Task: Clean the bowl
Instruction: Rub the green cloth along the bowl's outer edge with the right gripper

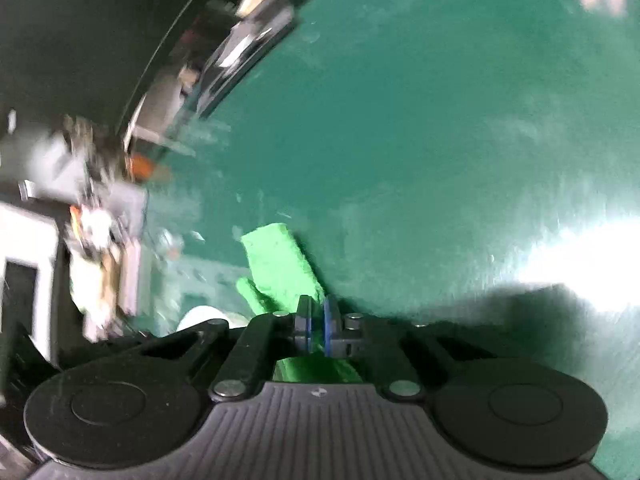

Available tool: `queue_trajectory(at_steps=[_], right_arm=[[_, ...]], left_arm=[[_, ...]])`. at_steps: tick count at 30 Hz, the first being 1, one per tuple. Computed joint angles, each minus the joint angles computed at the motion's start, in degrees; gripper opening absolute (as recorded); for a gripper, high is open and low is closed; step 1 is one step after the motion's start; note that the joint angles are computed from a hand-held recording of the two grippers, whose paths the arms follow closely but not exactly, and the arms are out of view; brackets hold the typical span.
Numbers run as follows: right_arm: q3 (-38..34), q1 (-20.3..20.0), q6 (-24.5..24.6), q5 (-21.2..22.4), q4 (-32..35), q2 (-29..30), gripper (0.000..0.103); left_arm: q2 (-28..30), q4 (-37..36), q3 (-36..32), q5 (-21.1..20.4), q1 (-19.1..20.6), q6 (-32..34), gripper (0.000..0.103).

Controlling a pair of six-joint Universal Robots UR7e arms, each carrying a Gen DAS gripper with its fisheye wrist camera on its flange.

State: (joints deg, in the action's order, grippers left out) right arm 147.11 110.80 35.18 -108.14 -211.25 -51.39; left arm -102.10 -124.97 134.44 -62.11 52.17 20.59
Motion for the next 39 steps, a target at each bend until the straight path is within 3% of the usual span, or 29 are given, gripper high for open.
queue_trajectory(at_steps=[5,9,11,15,19,27,35,39], right_arm=[[7.7,-5.41,8.54,8.7,-18.47,4.31,0.005],[9.21,-10.91,13.37,17.15,-35.69,14.03,0.005],[7.49,-12.84,13.34,21.04,-36.03,16.42,0.006],[2.51,-13.34,14.65,21.08,-29.97,17.11,0.006],[-0.67,-12.1,12.88,21.63,-24.2,15.38,0.007],[7.67,-13.81,10.23,25.12,-26.8,12.02,0.007],[-1.5,-12.33,6.13,24.37,-20.52,13.15,0.009],[-1.47,-11.92,5.44,24.17,-21.46,13.34,0.009]], left_arm=[[2.38,-2.38,-1.34,-0.97,1.71,4.67,0.027],[3.1,-2.49,-1.81,-1.53,1.99,6.53,0.027],[3.2,-2.28,-1.93,-1.55,1.97,6.23,0.028],[3.36,-2.37,-1.89,-1.37,1.85,6.09,0.028],[3.83,-2.27,-2.08,-1.8,1.8,5.05,0.034],[5.61,-1.99,-3.74,-3.56,3.15,6.51,0.038],[5.53,-1.75,-3.44,-2.69,2.5,6.73,0.039],[5.58,-1.82,-3.53,-3.11,2.73,7.13,0.039]])
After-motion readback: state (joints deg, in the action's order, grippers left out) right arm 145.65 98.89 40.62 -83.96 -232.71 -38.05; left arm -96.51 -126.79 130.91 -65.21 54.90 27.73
